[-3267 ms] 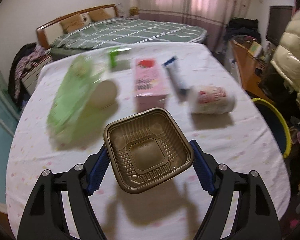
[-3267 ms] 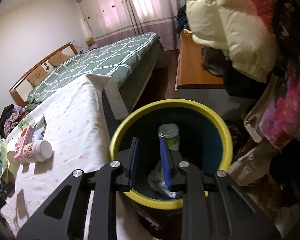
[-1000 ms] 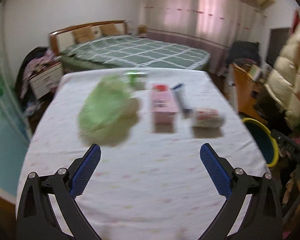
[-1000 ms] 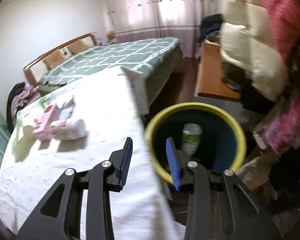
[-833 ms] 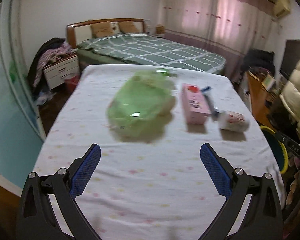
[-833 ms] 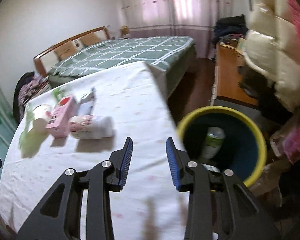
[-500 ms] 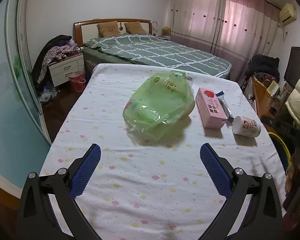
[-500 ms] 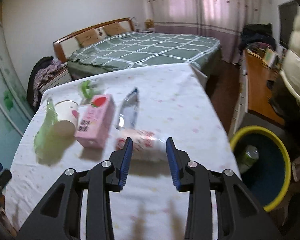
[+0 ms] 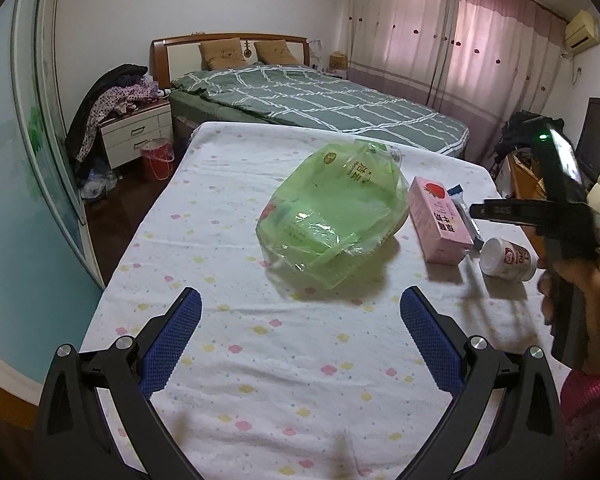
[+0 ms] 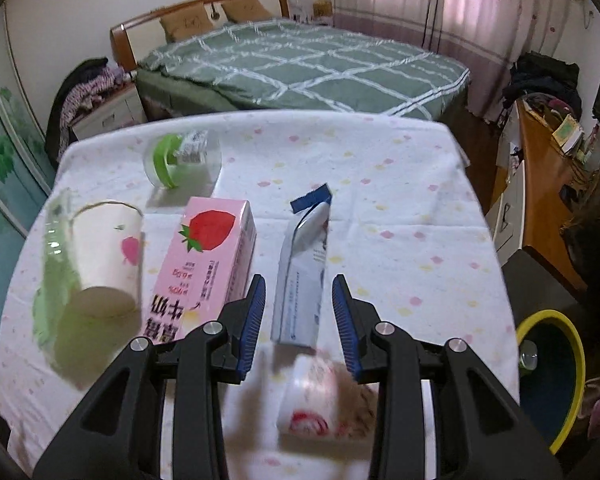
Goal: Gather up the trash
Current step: 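Move the right gripper to the blue-capped tube and grasp it, then carry the tube to the yellow bin and open the right gripper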
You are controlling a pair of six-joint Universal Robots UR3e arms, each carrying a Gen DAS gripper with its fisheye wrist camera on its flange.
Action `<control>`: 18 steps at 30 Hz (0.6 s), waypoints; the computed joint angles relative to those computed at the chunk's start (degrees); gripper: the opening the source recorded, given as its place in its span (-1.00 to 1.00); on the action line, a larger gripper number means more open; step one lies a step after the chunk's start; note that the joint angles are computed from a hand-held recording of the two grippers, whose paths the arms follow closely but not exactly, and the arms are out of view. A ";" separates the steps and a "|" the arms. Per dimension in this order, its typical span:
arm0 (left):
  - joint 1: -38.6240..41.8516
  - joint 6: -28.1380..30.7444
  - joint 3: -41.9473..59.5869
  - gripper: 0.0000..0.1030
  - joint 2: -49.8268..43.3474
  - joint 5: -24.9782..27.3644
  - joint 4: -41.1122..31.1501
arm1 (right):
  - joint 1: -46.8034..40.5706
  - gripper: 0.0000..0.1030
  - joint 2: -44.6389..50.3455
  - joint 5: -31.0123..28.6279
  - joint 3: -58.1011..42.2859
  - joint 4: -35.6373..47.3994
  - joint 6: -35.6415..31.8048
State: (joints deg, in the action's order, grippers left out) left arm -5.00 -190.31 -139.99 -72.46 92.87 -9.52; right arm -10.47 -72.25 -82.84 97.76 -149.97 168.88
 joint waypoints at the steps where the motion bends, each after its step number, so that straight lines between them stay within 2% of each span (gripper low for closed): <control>1: -0.26 -0.19 0.40 0.90 -0.72 0.06 0.17 | 0.58 -0.35 1.26 -1.01 -1.20 0.50 0.24; 11: -4.16 -1.04 3.08 0.90 -4.96 1.51 0.92 | 2.82 -0.37 7.49 -5.35 -6.60 2.80 1.28; 13: -4.80 -1.16 3.32 0.90 -4.94 1.96 0.67 | 2.42 -0.71 7.42 -4.91 -6.36 2.39 1.22; 16: -5.37 -1.18 3.62 0.90 -4.58 2.53 -0.09 | 1.49 -0.82 6.21 -3.22 -4.64 0.58 0.97; 18: -5.70 -1.10 3.89 0.90 -4.49 2.90 -0.48 | 1.03 -0.82 4.70 -2.44 -3.16 -1.08 1.08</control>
State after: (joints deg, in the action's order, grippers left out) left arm -10.70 -191.41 -136.11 -76.95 95.77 -10.00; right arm -9.45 -67.54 -85.28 94.59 -151.05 169.96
